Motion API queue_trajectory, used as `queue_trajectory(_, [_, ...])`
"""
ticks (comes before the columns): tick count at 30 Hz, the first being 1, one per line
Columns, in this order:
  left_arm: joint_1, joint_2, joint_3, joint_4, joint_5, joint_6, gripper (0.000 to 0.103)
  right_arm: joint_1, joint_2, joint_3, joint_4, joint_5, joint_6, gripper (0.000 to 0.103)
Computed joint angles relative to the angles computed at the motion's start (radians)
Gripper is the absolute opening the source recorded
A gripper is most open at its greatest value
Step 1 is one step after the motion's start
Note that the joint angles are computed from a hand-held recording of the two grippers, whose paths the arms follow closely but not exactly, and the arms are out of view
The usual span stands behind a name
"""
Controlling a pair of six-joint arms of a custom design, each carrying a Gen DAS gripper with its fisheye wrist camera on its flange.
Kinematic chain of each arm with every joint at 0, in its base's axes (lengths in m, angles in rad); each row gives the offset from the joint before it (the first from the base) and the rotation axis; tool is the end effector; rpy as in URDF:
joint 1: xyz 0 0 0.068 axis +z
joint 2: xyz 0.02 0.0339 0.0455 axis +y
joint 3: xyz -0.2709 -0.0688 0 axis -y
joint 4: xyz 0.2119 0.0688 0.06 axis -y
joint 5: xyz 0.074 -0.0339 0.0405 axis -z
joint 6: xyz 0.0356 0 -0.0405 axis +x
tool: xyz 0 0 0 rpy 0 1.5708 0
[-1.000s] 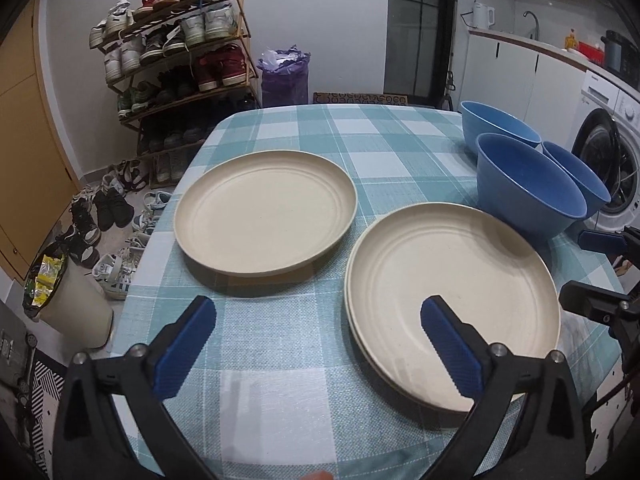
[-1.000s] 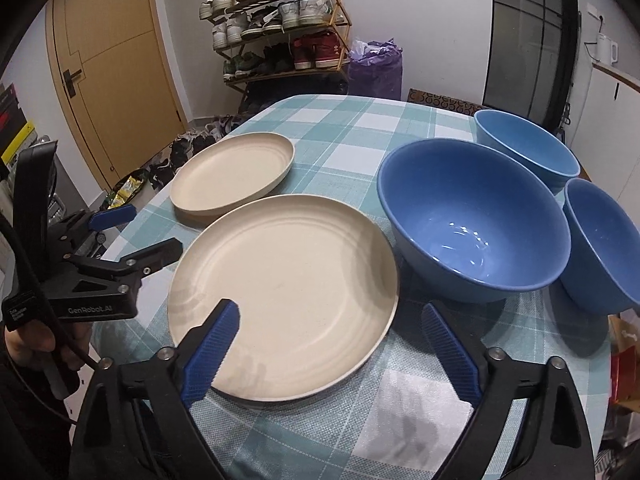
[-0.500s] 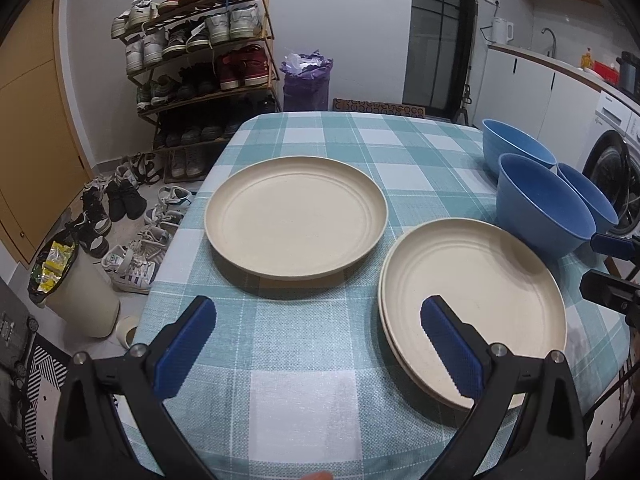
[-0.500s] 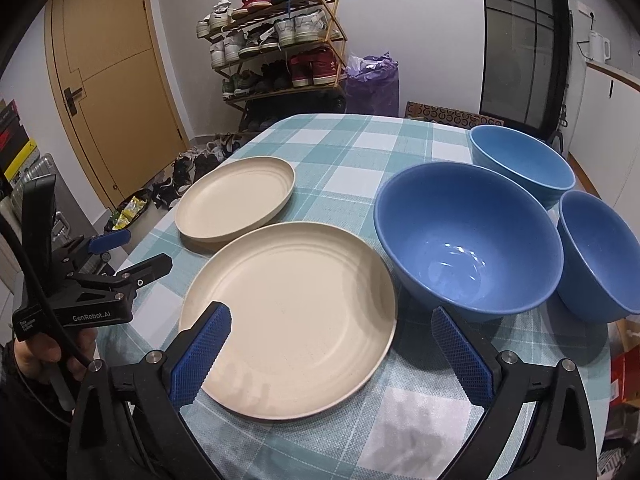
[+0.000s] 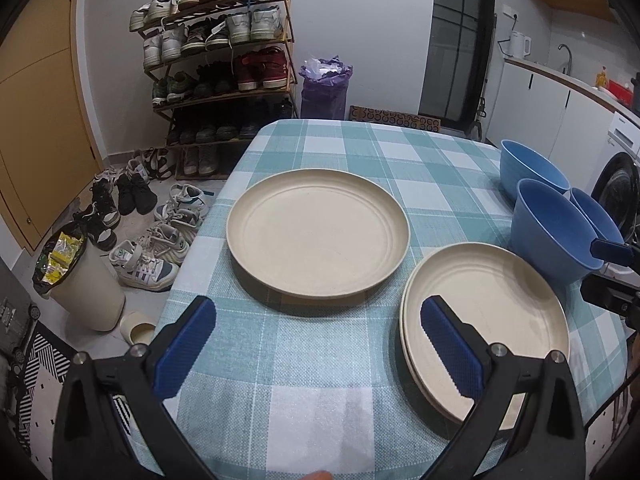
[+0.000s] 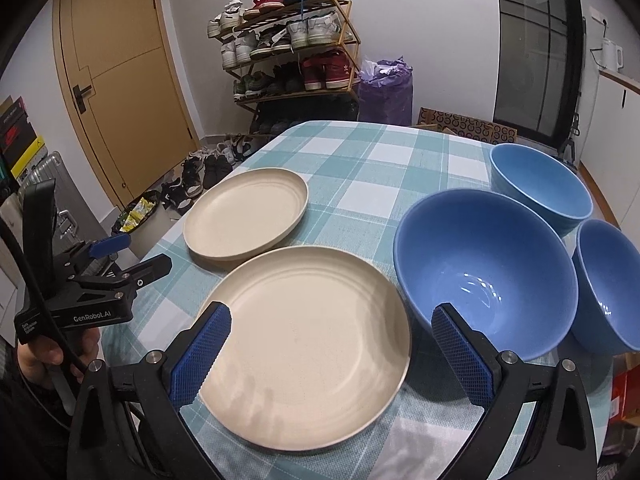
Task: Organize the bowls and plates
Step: 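Withdraw the open left tool from the plate stack while the right tool withdraws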
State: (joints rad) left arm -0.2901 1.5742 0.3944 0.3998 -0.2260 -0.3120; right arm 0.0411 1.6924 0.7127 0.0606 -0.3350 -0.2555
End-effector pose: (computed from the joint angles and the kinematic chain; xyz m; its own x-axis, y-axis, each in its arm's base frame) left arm 0.2269 -0.0594 0.1349 -0.6801 -0.1092 -0.7250 -0.0868 0.9939 -0.0682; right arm 0.2853 0.0234 0.1543 -0.7084 -0.2680 -0.6529 -0.4311 0.8968 0.0996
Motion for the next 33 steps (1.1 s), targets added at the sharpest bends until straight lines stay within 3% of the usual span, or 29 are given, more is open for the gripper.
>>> queue_trajectory(33, [0.192, 0.013, 0.139, -0.117, 0.114, 0.074, 0.103, 0.107, 0.098, 0.315, -0.146, 0.000, 0.110, 0.102])
